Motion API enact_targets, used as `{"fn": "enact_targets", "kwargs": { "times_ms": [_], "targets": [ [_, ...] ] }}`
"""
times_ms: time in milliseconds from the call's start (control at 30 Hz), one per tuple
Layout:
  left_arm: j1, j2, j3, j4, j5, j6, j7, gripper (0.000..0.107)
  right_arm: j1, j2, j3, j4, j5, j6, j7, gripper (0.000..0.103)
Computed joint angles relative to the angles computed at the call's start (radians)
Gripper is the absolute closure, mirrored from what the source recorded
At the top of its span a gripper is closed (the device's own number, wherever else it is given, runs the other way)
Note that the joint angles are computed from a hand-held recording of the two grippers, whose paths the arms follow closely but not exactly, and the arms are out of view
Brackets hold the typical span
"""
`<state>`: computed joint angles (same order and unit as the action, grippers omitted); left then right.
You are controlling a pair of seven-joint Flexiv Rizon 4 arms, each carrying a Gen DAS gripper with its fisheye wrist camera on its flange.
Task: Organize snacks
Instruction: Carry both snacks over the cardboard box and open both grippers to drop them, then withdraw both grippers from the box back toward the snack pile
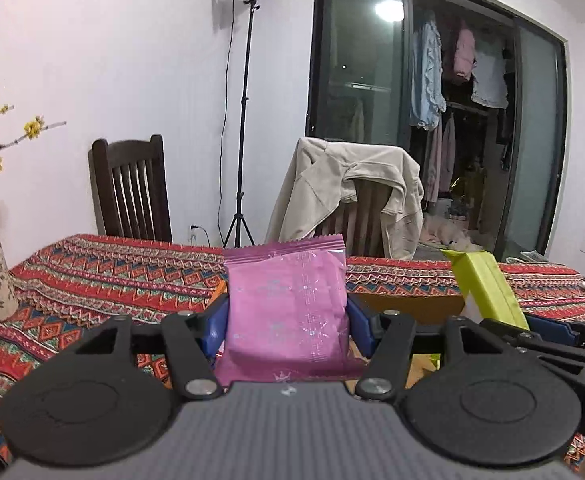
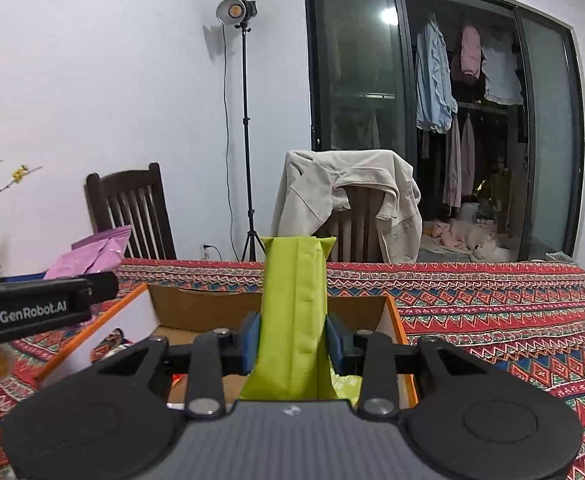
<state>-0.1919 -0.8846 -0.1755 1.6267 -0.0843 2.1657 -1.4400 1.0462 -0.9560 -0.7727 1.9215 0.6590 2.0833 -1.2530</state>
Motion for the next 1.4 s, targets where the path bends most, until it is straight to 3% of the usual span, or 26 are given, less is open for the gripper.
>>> {"fn": "enact_targets", "kwargs": {
  "times_ms": [200, 467, 533, 600, 633, 667, 1133, 1400],
  "targets": [
    [-0.039, -0.063, 0.047, -0.064, -0.052, 0.002, 0.042, 0.045, -0.077, -0.024, 0.064, -0.045, -0.024, 0.007, 0.006, 0.069],
    [0.007, -0.084, 0.001, -0.078, -0.013, -0.023, 0.043, 0.045, -0.100, -0.026, 0.093, -0.054, -0.025, 0.000, -0.017, 0.068],
    [0.023, -0.084, -0.015, -0.070, 0.014, -0.010, 0.033, 0.039, -0.112, -0.019, 0.111, -0.051, -0.035, 0.007, -0.014, 0.066],
    [0.028, -0.092, -0.019, -0.071, 0.030, 0.028, 0.022, 0.010, -0.132, -0.005, 0.138, -0.049, -0.043, 0.018, -0.013, 0.037],
    [0.009, -0.095, 0.000, -0.069, 0.007, 0.055, 0.022, 0.004, -0.140, -0.003, 0.148, -0.049, -0.040, 0.032, -0.013, 0.011],
    [-0.012, -0.100, 0.021, -0.069, -0.022, 0.085, 0.025, 0.004, -0.144, -0.003, 0.155, -0.049, -0.033, 0.042, -0.017, 0.001],
    [0.003, -0.085, 0.005, -0.044, -0.005, 0.116, 0.014, 0.004, -0.116, 0.009, 0.151, -0.040, 0.035, 0.048, -0.076, 0.000],
    [0.043, -0.006, -0.019, 0.054, 0.070, 0.155, -0.047, 0.004, -0.075, 0.054, 0.142, -0.010, 0.102, 0.089, -0.150, 0.000]
  ]
}}
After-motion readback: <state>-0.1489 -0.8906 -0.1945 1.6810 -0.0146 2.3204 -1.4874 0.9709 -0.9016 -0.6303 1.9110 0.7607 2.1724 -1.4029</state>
